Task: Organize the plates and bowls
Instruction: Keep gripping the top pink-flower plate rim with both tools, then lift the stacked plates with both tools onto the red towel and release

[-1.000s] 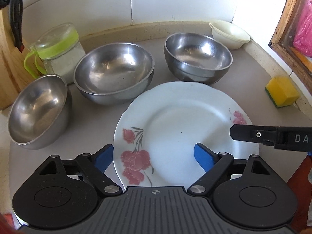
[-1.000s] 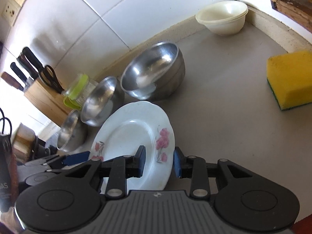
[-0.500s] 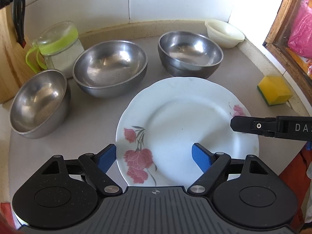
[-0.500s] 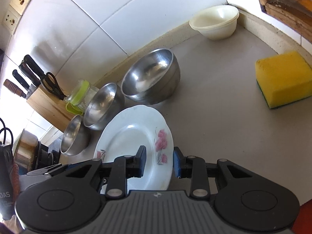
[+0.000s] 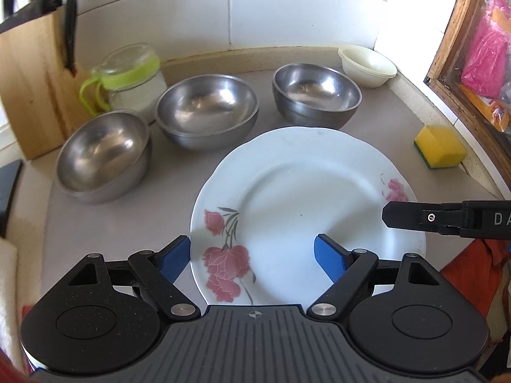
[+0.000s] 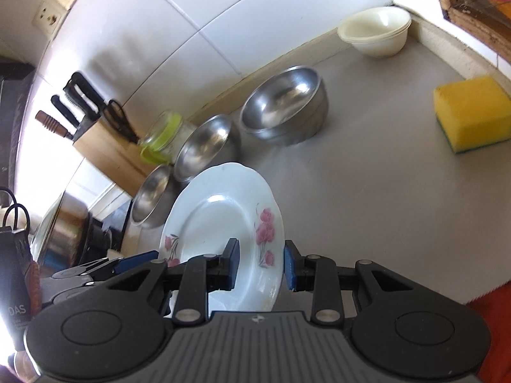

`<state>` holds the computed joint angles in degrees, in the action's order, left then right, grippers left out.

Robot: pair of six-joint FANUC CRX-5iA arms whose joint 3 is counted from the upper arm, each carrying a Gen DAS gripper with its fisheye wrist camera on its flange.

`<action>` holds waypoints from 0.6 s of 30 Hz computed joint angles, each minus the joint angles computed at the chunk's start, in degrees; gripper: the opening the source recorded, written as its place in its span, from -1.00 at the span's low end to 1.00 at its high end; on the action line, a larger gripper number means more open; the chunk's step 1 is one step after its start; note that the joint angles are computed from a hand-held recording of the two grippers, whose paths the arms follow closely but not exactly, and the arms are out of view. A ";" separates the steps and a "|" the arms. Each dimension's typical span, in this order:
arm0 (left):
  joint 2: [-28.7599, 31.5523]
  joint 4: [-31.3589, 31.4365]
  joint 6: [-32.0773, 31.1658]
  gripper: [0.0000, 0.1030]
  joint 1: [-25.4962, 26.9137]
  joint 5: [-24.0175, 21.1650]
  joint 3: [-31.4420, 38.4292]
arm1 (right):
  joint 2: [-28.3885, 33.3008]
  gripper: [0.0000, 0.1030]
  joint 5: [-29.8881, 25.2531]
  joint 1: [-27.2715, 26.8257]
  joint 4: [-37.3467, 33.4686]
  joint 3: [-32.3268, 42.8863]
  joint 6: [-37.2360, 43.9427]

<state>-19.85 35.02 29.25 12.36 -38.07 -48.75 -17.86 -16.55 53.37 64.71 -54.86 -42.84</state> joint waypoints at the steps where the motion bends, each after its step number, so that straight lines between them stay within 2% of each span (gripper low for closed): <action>1: -0.77 -0.30 0.04 0.70 0.80 -0.66 -0.36 | 0.00 -0.35 0.06 0.59 -0.75 0.11 0.71; 3: -2.16 -0.84 0.12 0.70 2.34 -1.82 -1.11 | -0.04 -0.35 1.52 0.60 0.22 -0.24 0.61; 14: -7.72 -5.67 2.48 0.70 10.34 -8.16 -3.73 | 1.61 -0.35 -0.72 8.83 -17.12 3.68 15.79; 18: -10.17 -5.81 0.80 0.70 12.31 -9.44 -4.99 | 2.01 -0.35 -2.05 10.57 -18.25 4.29 16.99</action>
<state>-30.01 29.21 30.05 24.68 -47.51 -53.75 -15.86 -18.60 63.94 46.45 -50.57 -25.86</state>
